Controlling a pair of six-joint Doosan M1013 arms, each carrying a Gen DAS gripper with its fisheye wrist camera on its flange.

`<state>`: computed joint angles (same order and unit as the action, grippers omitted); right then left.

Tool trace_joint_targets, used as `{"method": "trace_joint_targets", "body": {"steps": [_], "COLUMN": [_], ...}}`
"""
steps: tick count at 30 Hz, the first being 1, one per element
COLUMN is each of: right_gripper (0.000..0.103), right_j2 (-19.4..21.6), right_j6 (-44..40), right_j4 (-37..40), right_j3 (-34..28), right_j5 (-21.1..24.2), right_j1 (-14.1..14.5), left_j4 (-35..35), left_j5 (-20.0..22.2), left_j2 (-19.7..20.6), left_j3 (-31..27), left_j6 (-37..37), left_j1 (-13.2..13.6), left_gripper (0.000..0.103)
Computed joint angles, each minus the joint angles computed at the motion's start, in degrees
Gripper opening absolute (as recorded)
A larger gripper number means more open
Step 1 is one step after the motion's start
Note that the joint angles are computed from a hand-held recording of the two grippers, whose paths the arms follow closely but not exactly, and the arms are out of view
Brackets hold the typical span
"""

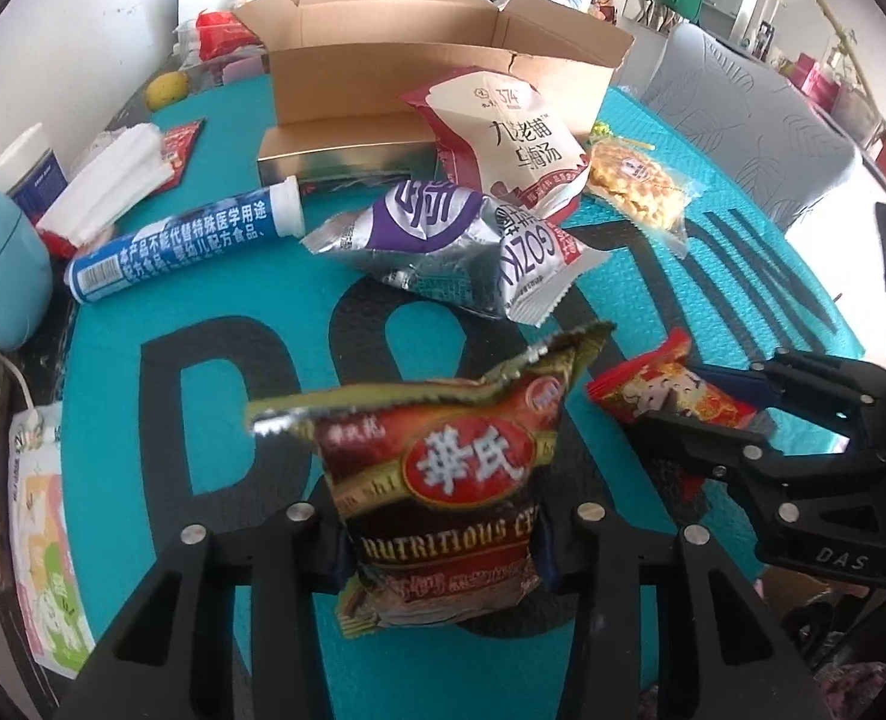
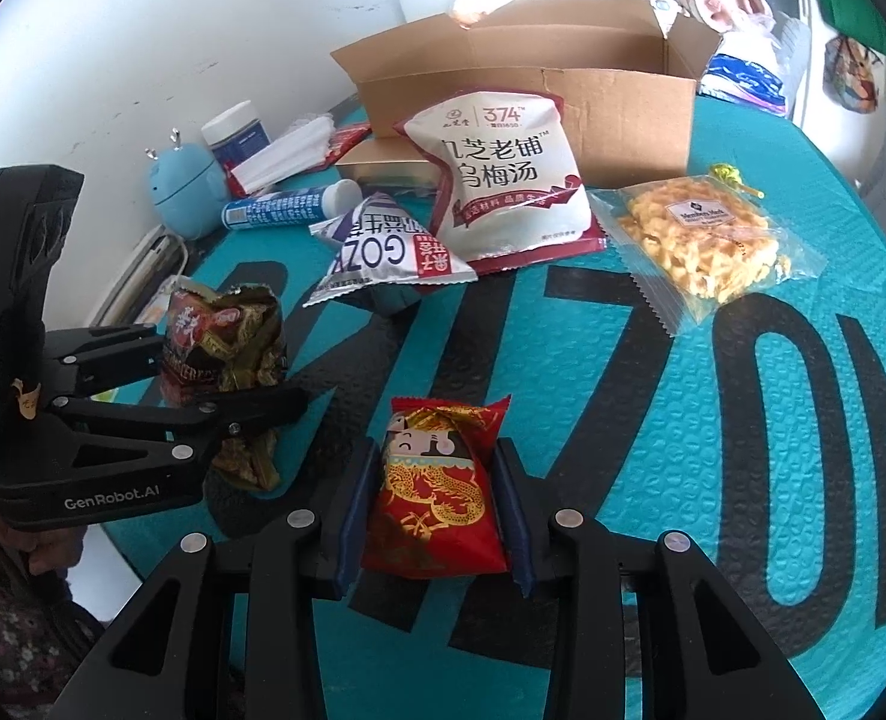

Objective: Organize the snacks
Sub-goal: 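Lift both held bags off the table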

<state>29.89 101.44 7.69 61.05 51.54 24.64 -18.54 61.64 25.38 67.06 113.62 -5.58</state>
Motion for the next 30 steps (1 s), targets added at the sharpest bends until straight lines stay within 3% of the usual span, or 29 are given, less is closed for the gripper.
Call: {"method": "trace_joint_targets", "body": {"steps": [7,15,30], "right_gripper": [0.038,0.038,0.037], "right_j2": [0.29,0.84,2.64], "right_j6": [-4.09,-9.95,-14.97], "right_j4": [3.69,4.20,0.87], "right_j3": [-0.98,-3.73,-12.08], "right_j5": [-0.34,-1.13,-2.59], "right_j1": [-0.15,-0.12,-1.18], "left_j4": [0.43,-4.82,-7.56], "left_j5": [-1.86,-1.98,-11.32], "left_j2": [-1.50,-1.05,0.12], "left_j3": [0.68,-1.76,-7.54], "left_j6": [0.67,2.37,6.21], "left_j1": [0.06,0.97,-0.17], "left_gripper": [0.041,0.041,0.041]}}
